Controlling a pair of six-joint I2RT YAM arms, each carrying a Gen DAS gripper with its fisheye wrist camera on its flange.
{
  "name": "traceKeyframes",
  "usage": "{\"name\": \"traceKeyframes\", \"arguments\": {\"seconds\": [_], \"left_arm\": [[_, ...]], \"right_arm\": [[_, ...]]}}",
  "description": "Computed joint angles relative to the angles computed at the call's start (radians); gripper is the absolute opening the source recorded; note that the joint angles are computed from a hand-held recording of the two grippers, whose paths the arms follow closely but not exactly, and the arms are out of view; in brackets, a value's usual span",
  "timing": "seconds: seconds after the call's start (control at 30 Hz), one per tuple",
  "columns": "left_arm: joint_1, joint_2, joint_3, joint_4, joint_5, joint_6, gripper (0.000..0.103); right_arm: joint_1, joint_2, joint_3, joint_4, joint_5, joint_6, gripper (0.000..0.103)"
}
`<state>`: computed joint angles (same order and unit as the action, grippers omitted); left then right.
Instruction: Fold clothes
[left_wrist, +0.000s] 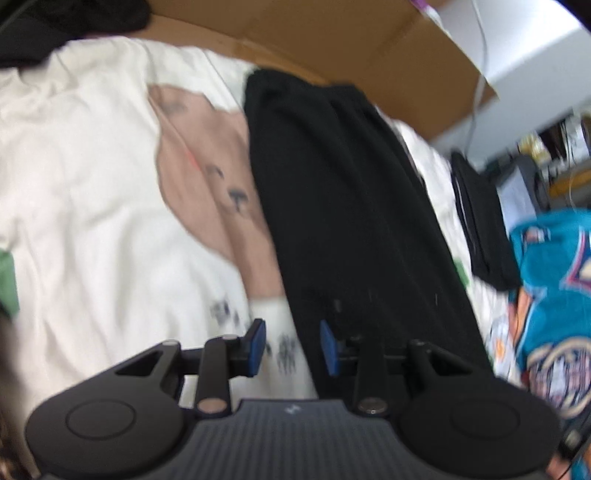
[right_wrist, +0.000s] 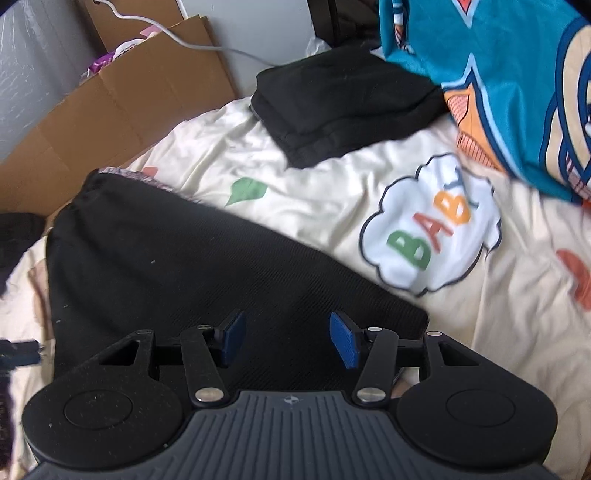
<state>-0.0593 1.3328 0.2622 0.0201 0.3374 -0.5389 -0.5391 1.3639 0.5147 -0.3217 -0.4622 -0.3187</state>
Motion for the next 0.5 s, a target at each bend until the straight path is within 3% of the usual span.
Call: {"name": "traceKeyframes", "arguments": {"seconds": [0.23,0.5], "left_arm": [[-0.113,-0.051,-0.049,-0.009,0.000,-0.033,0.034],[-0.147,-0.061,-0.094,0.000,0.035,-0.023,0.034]], "right_arm": [[-0.065,-0.012,0.030,-0.102,-0.025,0.003,0.059],[-0.141,0.227,0.118,0.032,0.035,0.070,0.059]]}}
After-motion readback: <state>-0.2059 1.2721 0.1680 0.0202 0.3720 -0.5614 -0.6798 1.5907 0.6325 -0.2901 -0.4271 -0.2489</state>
